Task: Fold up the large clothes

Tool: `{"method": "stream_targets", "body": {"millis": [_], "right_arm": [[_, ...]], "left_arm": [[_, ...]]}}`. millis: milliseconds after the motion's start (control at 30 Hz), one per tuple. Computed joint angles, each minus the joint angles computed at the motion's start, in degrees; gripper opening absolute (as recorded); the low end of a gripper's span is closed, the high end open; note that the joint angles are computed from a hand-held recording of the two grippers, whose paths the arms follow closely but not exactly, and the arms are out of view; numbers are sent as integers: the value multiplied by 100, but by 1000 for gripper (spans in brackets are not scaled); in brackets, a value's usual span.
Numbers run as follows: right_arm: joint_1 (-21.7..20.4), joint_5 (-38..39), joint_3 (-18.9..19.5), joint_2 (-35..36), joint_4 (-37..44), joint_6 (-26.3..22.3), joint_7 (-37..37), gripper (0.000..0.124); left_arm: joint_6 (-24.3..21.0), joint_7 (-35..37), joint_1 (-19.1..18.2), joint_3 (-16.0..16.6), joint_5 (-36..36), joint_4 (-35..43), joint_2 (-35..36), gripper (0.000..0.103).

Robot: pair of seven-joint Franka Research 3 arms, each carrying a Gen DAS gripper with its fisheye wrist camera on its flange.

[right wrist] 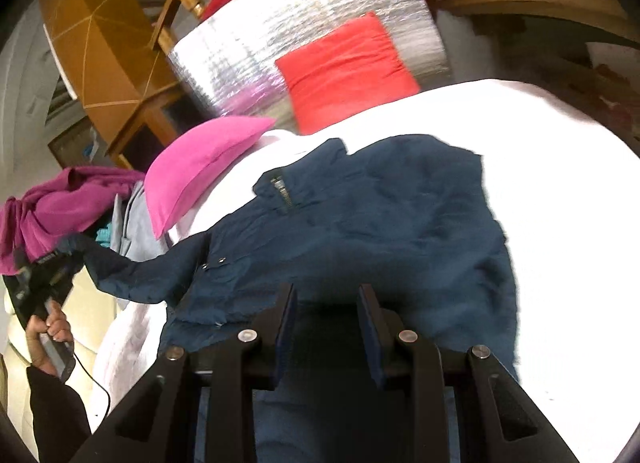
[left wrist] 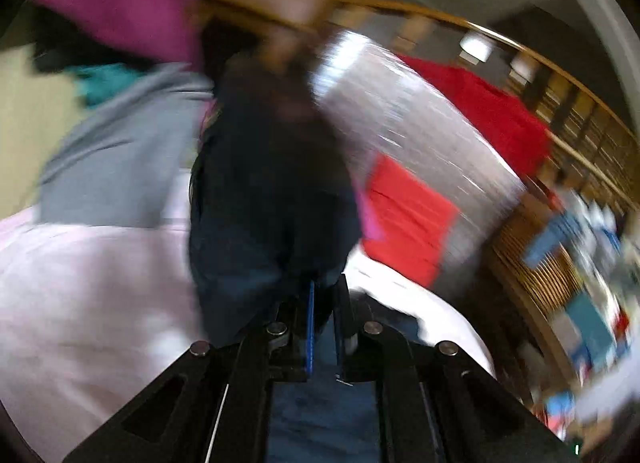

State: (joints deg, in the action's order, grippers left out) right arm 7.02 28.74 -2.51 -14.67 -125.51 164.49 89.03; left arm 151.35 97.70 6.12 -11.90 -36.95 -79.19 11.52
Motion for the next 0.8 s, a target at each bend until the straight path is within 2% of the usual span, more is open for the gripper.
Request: {"method": "stream_targets", "body": {"millis": [100,267,400,467,500,533,567,633,667,700,733,800], "right_arm": [[-77,29,-97,-285,-258,13,-37,33],[-176,157,-287,-600,-583,70,-148,33],[-300,180,-384,-679,-678,37,-174,33],[-248,346,-502,-670,-686,29,-267,35],[-158,511,-615,-638,-645,-34,-385,36],[-76,680,-707,-591,-587,-88,-522,36],[-21,830,-763,-560,-552,-111,-659,36],[222,1379,-979,-392,-305,-331,-1086,37],[258,1593,-999,-330,-227,-408,-1236,37],[323,1866,-1045,-211,-60,-545,-1401,49],[332,2050,-1044,-109,71,-654,-1494,64],[365,2496,-1018,132,365,-827,-1684,66]], "left_arm": [[-274,641,-181,-323,-336,127,75,8],[-1068,730,-694,-555,88,671,662,8],[-2124,420,-1036,-628,718,1403,1300,8],[-3132,164,-1259,-561,1322,1972,1561,9],[-3523,199,-1274,-585,1428,2087,1569,9],[-3727,289,-1236,-623,1408,2085,1521,10],[-3827,409,-1161,-654,1317,1971,1408,15],[-4025,717,-846,-714,819,1602,1047,37],[-4131,809,-712,-706,543,1532,942,56],[-4259,965,-473,-681,65,1396,773,67],[-4247,1022,-369,-674,-134,1460,800,68],[-4077,1223,-135,-463,-637,1171,524,69]]}}
